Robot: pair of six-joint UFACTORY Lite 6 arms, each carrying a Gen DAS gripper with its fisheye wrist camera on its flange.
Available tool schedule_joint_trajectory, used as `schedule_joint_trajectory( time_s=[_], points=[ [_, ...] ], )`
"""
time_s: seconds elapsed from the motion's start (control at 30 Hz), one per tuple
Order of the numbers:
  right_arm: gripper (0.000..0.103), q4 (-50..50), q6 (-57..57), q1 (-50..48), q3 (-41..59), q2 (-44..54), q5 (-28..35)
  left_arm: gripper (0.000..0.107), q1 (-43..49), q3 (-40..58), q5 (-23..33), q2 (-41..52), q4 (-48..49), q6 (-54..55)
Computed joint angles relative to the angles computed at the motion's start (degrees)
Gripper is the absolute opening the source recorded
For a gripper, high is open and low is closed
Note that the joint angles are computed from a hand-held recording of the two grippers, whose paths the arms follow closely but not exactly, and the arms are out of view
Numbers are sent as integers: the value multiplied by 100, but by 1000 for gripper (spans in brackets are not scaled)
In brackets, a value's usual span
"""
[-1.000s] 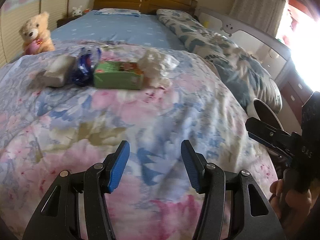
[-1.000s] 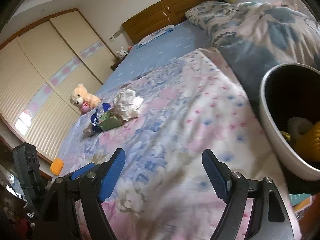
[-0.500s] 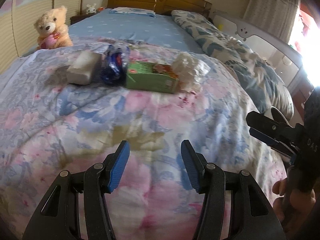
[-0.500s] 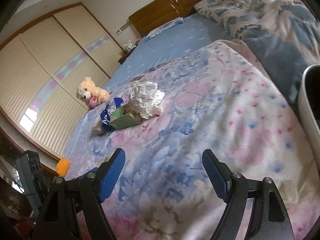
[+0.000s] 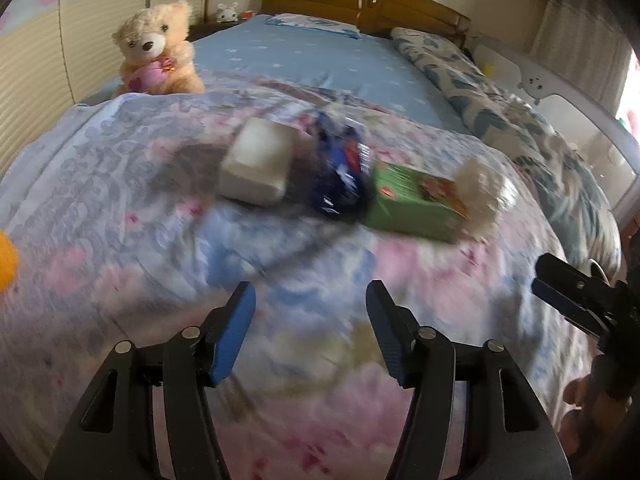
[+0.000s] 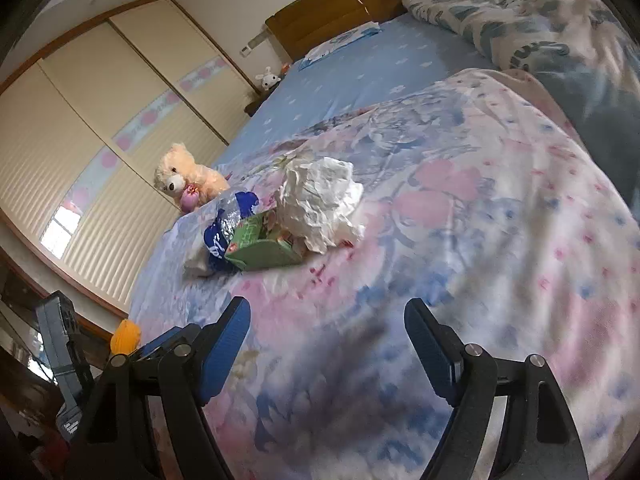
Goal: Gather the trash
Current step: 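Move both open tools back toward the remaining trash on the bed, then grasp the white foam block with the left tool while the right grasps the white tissue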
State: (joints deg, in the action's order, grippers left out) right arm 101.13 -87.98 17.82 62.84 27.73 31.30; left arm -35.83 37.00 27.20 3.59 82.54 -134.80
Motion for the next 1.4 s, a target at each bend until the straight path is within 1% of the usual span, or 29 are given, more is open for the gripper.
schedule_joint_trajectory(
  time_s=[0.17, 0.33, 0.53, 0.57, 0.6, 0.63, 0.67, 0.7, 0.73, 0.77, 0.8, 0.93, 1.07, 1.2, 1.3, 1.4],
  points=[
    [81, -180, 386, 170, 727, 495, -66, 65, 675, 171, -152, 120, 154, 358],
    [81, -319, 769, 248, 1453, 1004, -132, 69, 1197, 601, -218, 499, 188, 781],
    [81, -530, 1250, 271, 2213, 1628, -167, 69, 1580, 1151, -267, 1134, 211, 1166],
    [81, -556, 1290, 281, 2280, 1671, -189, 68, 1611, 1232, -250, 1239, 226, 1201],
    [80, -569, 1312, 299, 2340, 1715, -230, 65, 1638, 1297, -247, 1331, 238, 1235],
    [80, -565, 1309, 310, 2386, 1750, -256, 47, 1667, 1311, -304, 1366, 298, 1219],
    [76, -490, 1228, 318, 2410, 1777, -272, 44, 1678, 1296, -404, 1376, 391, 1155],
    [71, -440, 1167, 322, 2417, 1788, -293, 43, 1591, 1264, -263, 1356, 411, 1111],
    [56, -458, 1151, 335, 2432, 1800, -349, 43, 1488, 1237, -146, 1333, 399, 1100],
    [43, -601, 1261, 334, 2518, 1857, -353, 42, 1399, 1194, -59, 1296, 376, 1093],
    [40, -646, 1274, 314, 2527, 1873, -288, 42, 1294, 1082, 29, 1202, 397, 992],
    [28, -287, 749, 250, 2075, 1569, -229, 40, 933, 608, 200, 766, 388, 566],
    [25, 31, 286, 60, 1399, 1141, -54, 39, 465, 136, 377, 234, 281, 172],
    [25, 251, -171, -135, 673, 635, 80, 39, -126, -108, 661, -208, -27, 95],
    [25, 337, -415, -309, 152, 239, 190, 39, -603, -72, 814, -328, -286, 145],
    [25, 392, -637, -467, -327, -159, 266, 39, -995, 110, 939, -241, -455, 190]
  ],
)
